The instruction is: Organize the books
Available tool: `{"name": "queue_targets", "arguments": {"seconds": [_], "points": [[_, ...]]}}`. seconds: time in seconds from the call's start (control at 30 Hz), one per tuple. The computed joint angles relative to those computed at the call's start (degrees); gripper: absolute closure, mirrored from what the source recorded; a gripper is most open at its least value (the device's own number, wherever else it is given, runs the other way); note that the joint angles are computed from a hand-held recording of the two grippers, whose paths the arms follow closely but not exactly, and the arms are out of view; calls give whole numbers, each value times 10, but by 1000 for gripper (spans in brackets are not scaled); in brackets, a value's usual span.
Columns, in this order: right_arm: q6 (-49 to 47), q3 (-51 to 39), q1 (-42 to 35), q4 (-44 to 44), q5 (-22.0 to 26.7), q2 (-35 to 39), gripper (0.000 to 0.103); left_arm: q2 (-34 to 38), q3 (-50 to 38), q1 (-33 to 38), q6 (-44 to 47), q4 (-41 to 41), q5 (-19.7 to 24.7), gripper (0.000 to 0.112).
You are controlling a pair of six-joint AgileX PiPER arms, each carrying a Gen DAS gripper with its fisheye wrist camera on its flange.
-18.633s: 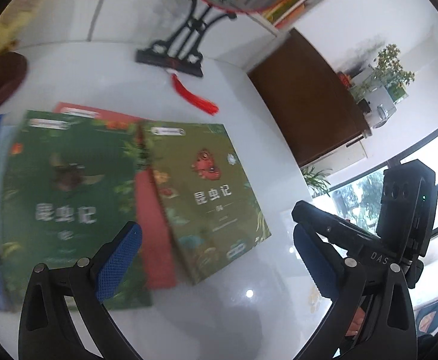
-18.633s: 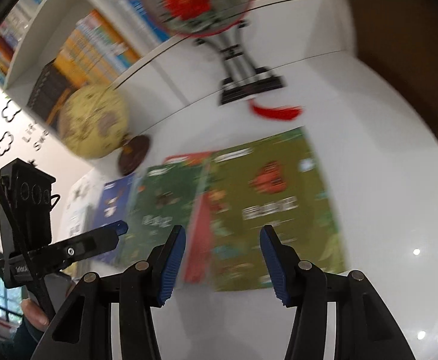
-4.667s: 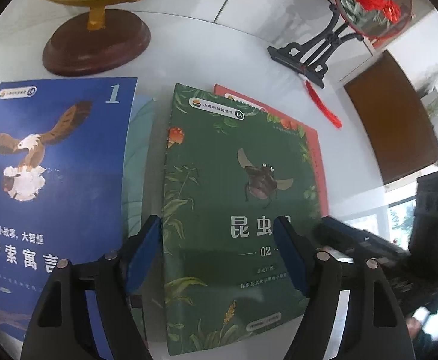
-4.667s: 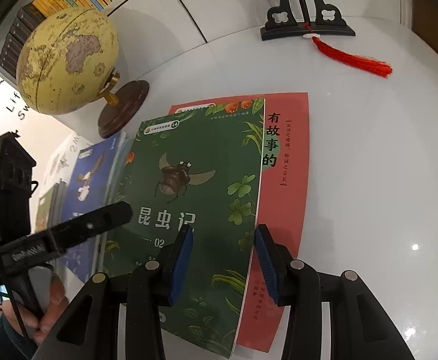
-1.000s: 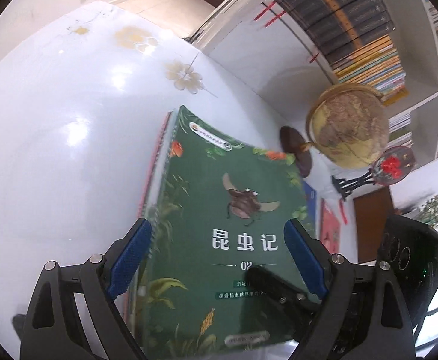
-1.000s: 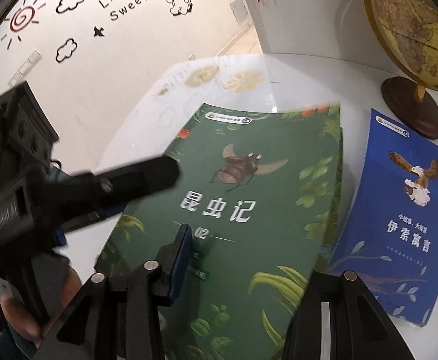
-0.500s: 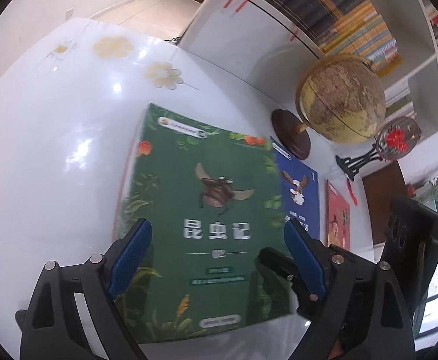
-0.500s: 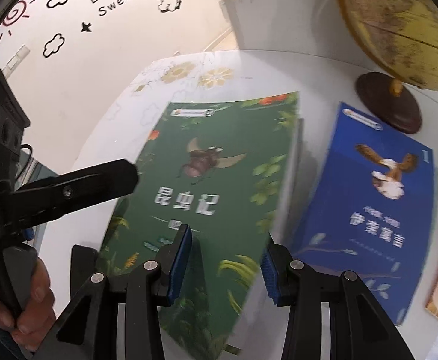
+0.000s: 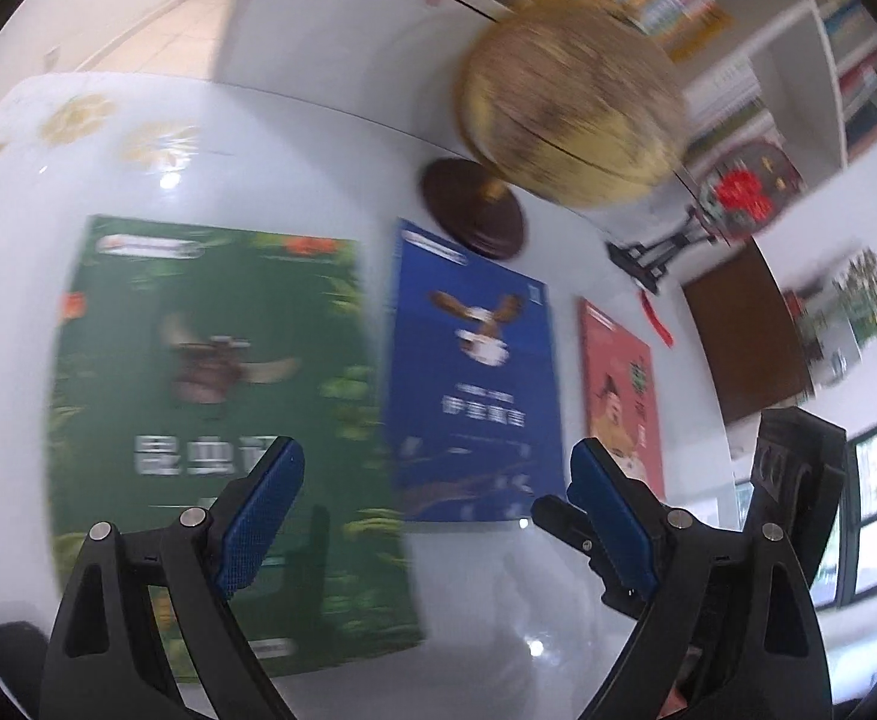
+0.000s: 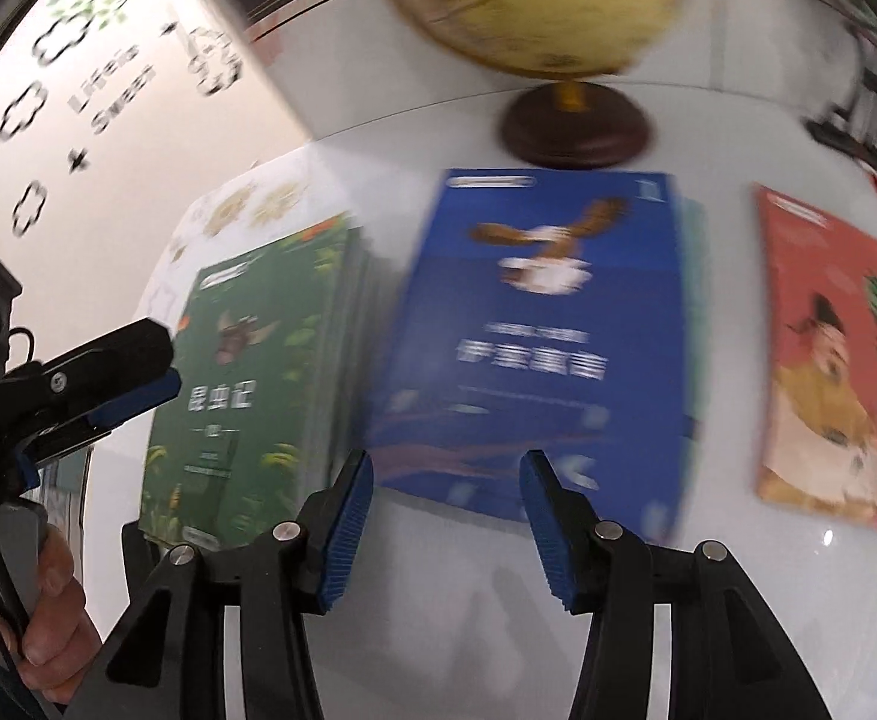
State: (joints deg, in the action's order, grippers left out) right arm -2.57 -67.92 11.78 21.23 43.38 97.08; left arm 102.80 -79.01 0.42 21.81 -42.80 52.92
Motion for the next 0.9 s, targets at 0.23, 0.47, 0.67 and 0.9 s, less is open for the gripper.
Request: {"name": "queue_targets", "arguments": {"seconds": [0.23, 0.47, 0.67, 0.9], "points": [[-32, 92, -114, 32, -11, -62, 50, 15, -35, -99, -59, 33, -7, 23], [-141, 122, -254, 66, 29, -82, 50, 43, -82, -204, -149, 77, -20, 23], [-222, 95, -354, 76, 78, -69, 50, 81, -149, -276, -238, 130, -22, 23], [-287, 15, -451, 75, 148, -23, 50, 128, -223, -330, -337, 185, -18, 23]]}}
